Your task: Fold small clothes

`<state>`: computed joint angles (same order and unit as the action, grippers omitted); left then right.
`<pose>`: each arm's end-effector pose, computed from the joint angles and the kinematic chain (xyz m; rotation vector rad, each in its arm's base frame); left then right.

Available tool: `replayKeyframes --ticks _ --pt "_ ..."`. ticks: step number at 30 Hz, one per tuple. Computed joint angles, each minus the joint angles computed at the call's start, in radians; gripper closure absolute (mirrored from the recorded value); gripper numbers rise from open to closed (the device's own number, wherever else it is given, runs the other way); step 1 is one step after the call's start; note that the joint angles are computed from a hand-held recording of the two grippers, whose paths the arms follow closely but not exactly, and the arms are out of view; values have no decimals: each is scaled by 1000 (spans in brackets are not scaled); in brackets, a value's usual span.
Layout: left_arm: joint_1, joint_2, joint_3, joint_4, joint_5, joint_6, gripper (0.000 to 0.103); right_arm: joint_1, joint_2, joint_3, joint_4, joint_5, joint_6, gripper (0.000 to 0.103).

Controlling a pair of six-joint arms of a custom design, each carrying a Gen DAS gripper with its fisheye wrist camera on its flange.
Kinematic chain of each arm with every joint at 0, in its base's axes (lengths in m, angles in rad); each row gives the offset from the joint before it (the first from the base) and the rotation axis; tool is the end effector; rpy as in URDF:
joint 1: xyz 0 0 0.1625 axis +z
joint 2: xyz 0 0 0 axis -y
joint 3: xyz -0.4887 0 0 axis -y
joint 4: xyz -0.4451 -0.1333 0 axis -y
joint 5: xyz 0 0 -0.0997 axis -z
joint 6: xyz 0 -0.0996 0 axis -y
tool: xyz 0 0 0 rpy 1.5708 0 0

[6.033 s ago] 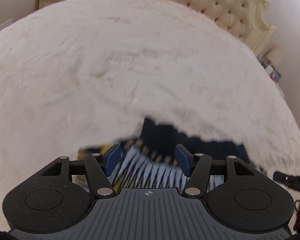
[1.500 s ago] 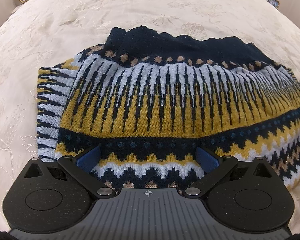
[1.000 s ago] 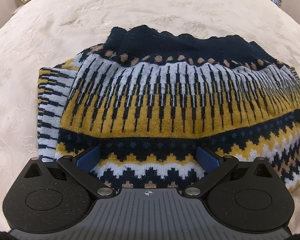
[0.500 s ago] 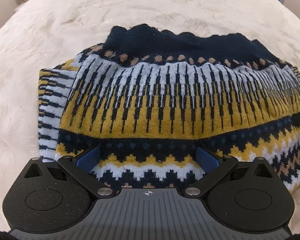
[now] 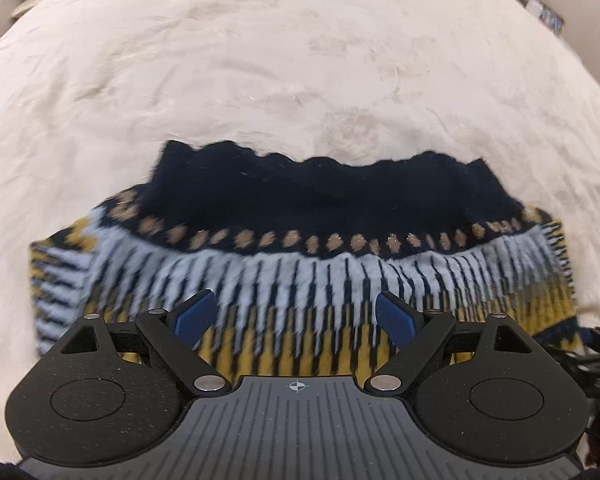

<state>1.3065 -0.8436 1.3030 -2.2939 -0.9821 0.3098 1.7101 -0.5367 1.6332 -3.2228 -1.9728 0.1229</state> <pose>-0.0378 -0.8617 0.2762 0.6188 2.4557 -0.3181 0.1984 -0.7359 -0.0089 -0.1347 -2.7005 0.8349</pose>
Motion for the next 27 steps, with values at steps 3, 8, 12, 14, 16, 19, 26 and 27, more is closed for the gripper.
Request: replayKeyframes --ticks 3,8,12,14,16,19,26,27 --pt "-4 39 -16 38 79 -18 15 -7 -9 4 12 26 10 0" --pt "8 70 -37 46 102 -12 2 -30 -34 21 18 103 66 0" --pt "13 90 -56 44 106 -15 0 -44 -42 33 -22 154 77 24" --pt "13 99 -63 40 107 -17 0 -51 -45 35 -29 176 85 36" --pt "16 96 -57 28 105 -10 0 -59 -50 35 -24 211 100 51" --pt "17 88 -46 15 93 -5 0 -62 -58 34 -8 252 109 69" --pt "27 -19 8 27 10 -53 18 9 -59 -19 78 119 122 71" --pt "28 -43 27 15 10 -55 18 18 -59 -25 88 106 125 71"
